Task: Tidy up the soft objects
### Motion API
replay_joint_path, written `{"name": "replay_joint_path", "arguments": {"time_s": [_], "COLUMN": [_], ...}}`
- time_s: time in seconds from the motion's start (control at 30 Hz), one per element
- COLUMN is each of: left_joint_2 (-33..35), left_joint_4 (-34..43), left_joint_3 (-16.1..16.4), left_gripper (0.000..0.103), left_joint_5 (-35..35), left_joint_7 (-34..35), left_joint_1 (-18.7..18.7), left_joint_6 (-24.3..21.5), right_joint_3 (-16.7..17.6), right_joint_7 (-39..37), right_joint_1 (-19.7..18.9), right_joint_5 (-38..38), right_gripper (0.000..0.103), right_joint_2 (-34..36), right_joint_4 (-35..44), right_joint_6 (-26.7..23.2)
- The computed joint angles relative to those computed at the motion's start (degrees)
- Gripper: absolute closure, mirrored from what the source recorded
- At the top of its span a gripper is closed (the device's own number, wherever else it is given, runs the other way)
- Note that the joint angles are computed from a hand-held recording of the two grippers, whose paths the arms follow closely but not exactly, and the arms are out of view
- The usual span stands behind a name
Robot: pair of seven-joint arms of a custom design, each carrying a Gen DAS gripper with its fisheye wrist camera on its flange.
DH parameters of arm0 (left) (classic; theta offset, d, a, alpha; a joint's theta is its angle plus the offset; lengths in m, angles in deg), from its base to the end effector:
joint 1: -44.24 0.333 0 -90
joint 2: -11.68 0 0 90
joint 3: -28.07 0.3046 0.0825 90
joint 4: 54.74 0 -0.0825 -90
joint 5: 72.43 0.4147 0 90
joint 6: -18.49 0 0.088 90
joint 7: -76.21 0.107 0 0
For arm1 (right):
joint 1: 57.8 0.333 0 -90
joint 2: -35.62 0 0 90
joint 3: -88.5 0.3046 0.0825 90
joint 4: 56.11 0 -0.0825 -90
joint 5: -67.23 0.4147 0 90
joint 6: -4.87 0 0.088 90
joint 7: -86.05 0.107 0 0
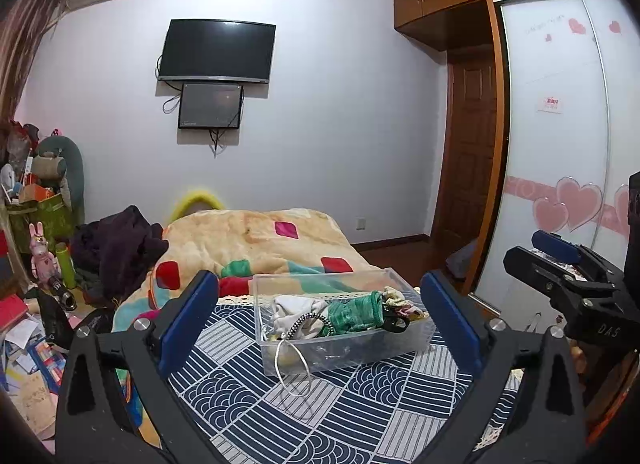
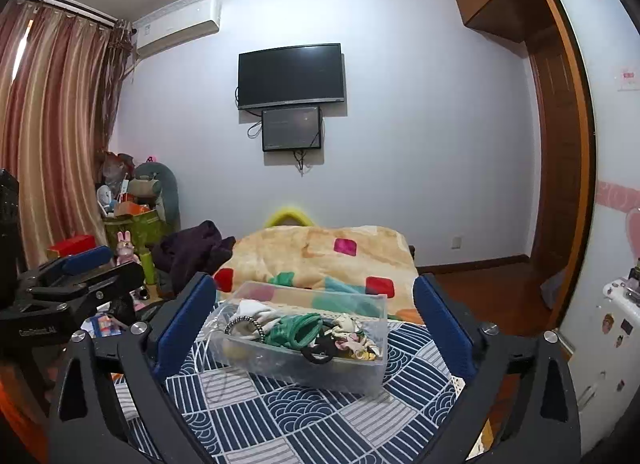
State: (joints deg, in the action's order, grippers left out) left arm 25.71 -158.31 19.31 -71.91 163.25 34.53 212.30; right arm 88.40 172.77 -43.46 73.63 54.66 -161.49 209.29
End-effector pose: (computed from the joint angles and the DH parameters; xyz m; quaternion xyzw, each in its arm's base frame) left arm 0.6519 -0.2070 0.5512 -0.4829 0.6202 -0.5171 0.3389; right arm 0.6686 0.1555 0.4951 -0.5852 0.4954 -0.3970 0.5045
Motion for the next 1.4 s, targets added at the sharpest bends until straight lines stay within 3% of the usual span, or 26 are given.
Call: {"name": "replay_joint_path", "arguments": {"time_s": [0.33, 0.7, 0.83, 1.33, 1.4], "left_joint_2": [-0.19, -0.54, -0.76, -1.29, -1.22], "left_joint_4": [-0.87, -1.35, -1.52, -1.87, -1.86], "left_joint_3": [3.12, 2.21, 3.76, 2.86, 1.60], "left_gripper": [0.001, 0.001, 0.001, 0.000, 0.000], "left_joint_5": [-2.75, -3.81, -5.36, -5.56, -4.71], "left_joint_7": [2.71, 3.78, 5.13, 5.89, 5.10], "left_joint_1": [-3.67, -3.15, -4.90, -4.32, -3.10], "left_joint_6": [0.87, 1.09, 1.38, 1.08, 1.11], "right_joint_3": [0.43, 0.48, 0.54, 0.26, 0.22], "right_joint_7": [0.91, 1.31, 1.50, 0.80, 0.79], "right_joint_1": [-0.57, -0.74, -0.81, -0.30, -0.23], "right_joint_5": [-0.60, -1.19, -1.32, -0.31, -0.11], "right_gripper": [0.002, 0.002, 0.002, 0.002, 0.002], "right_joint_2": [-0.29, -0.51, -0.41, -0.41, -0.42], "right_joint_4": [-0.71, -1.10, -1.06, -1.09, -1.03], "right_joint_6": [0.14, 0.06, 0.13, 0.48, 0.32]}}
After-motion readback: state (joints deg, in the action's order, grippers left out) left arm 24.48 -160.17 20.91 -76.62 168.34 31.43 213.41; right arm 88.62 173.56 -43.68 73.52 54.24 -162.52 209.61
